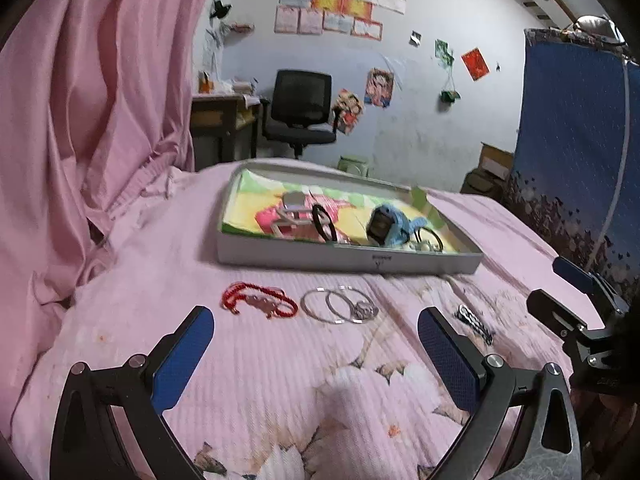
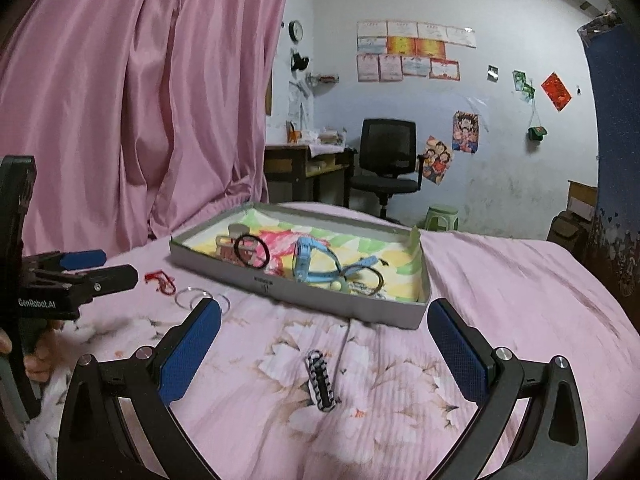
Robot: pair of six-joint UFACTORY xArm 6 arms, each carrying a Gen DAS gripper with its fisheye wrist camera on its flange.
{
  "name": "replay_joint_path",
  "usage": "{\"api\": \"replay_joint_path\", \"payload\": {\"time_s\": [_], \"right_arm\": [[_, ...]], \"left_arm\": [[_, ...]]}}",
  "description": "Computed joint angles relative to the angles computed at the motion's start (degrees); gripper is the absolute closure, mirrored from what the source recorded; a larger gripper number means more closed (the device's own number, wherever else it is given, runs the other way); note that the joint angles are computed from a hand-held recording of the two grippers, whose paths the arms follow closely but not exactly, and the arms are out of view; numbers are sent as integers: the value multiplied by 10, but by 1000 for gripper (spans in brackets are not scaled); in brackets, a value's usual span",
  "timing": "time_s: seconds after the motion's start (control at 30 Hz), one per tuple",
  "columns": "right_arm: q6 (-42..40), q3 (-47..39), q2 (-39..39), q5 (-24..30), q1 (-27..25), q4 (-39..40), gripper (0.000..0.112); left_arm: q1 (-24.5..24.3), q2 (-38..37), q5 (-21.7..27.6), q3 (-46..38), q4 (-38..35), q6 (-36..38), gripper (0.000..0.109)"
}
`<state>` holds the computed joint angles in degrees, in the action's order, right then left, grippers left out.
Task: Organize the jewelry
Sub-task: 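Grasp the black-and-white striped bracelet with the right tool while the left tool reaches for a silver ring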
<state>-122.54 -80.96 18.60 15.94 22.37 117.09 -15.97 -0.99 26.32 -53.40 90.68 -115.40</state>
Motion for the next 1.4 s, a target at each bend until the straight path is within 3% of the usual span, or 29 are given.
{"api": "replay_joint_path", "payload": {"time_s": [0.33, 0.4, 0.67, 0.87, 1.13, 1.4], "right_arm": [[184, -9, 29, 0, 2, -193, 13], [233, -12, 36, 4, 1, -243, 25], [366, -25, 64, 15, 2, -378, 56], [478, -44, 89, 32, 0, -497, 75], [596, -76, 121, 62, -8, -606, 81], [600, -79, 125, 63, -7, -610, 81]], "left_arm": [[19, 22, -54, -15, -41, 54, 11], [24, 29, -67, -19, -54, 72, 17], [49, 58, -137, -34, -141, 169, 45], [60, 81, -165, -46, -227, 245, 52], [71, 113, -181, -64, -403, 379, 53], [87, 131, -189, -70, -484, 401, 80]]}}
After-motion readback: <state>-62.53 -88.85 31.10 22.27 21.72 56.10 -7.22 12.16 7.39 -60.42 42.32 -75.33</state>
